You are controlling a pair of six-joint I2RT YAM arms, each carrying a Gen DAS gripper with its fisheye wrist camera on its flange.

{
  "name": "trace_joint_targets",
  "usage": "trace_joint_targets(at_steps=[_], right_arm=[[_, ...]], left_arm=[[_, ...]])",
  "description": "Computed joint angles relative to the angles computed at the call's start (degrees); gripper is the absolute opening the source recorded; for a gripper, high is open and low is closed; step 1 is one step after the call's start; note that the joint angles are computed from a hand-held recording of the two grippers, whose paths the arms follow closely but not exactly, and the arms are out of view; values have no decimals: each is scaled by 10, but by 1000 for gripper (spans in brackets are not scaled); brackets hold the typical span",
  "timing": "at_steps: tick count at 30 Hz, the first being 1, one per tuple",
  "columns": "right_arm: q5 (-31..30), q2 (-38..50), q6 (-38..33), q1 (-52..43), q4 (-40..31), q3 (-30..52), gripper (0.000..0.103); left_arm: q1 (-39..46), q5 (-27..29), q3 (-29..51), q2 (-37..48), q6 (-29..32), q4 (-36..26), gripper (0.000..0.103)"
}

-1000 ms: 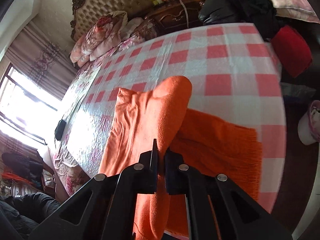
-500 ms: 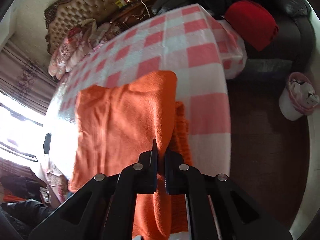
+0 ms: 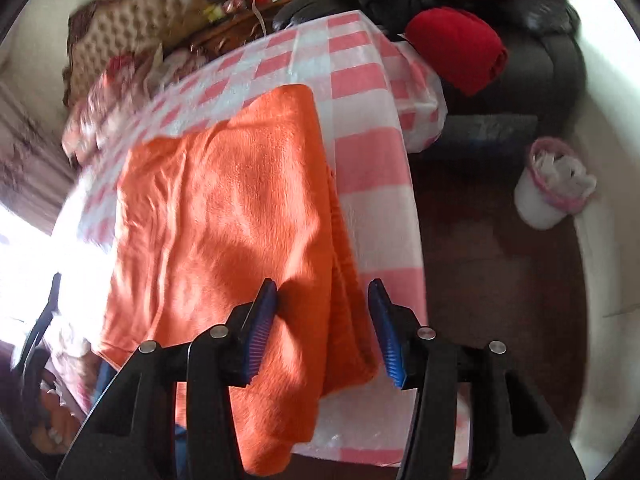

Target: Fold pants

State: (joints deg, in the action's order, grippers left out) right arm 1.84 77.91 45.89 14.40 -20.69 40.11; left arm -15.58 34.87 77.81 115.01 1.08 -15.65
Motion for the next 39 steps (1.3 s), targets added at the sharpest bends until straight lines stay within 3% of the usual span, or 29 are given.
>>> trace_joint_targets(at_steps=[2, 3, 7, 9, 10, 12, 13, 21, 26, 27, 29, 30, 32, 35, 38, 39], right_arm=[[14, -18, 29, 14, 10, -21, 47], [30, -22, 44, 26, 11, -26, 47], [65, -31, 87, 61, 16, -37, 46], [70, -34, 103, 66, 30, -48, 44], [72, -36, 112, 73, 39, -54, 43], [82, -33, 130, 82, 58, -63, 42], [82, -31, 131, 84, 64, -65, 41], [66, -10, 110, 58, 132, -72, 32], [81, 1, 89, 57, 98, -50, 32], [92, 4, 87, 63, 77, -38, 32], [149, 11, 94, 97, 0, 4, 33], [182, 12, 107, 116, -43, 23, 40], [263, 12, 151, 163, -140, 67, 42], [335, 31, 218, 231, -226, 126, 44], [405, 149, 309, 304, -347, 242, 58], [410, 173, 328, 313, -372, 264, 59]], left_arm=[[47, 71, 118, 108, -41, -131, 53], [55, 88, 148, 135, -40, -165, 53], [69, 185, 272, 235, 7, -312, 53], [59, 171, 303, 244, 23, -344, 52], [52, 169, 329, 257, 46, -377, 43], [39, 127, 326, 249, 52, -359, 21], [39, 129, 341, 258, 52, -366, 18], [19, 92, 349, 249, 38, -338, 14], [16, 66, 298, 213, 40, -302, 14], [17, 65, 290, 209, 36, -299, 15], [22, 55, 259, 189, 29, -281, 29], [28, 54, 232, 171, 33, -271, 34], [34, 39, 173, 124, 47, -233, 35], [28, -16, 78, 37, 64, -130, 36], [2, -88, 6, -23, 84, -43, 36], [-7, -109, -21, -42, 90, -11, 36]])
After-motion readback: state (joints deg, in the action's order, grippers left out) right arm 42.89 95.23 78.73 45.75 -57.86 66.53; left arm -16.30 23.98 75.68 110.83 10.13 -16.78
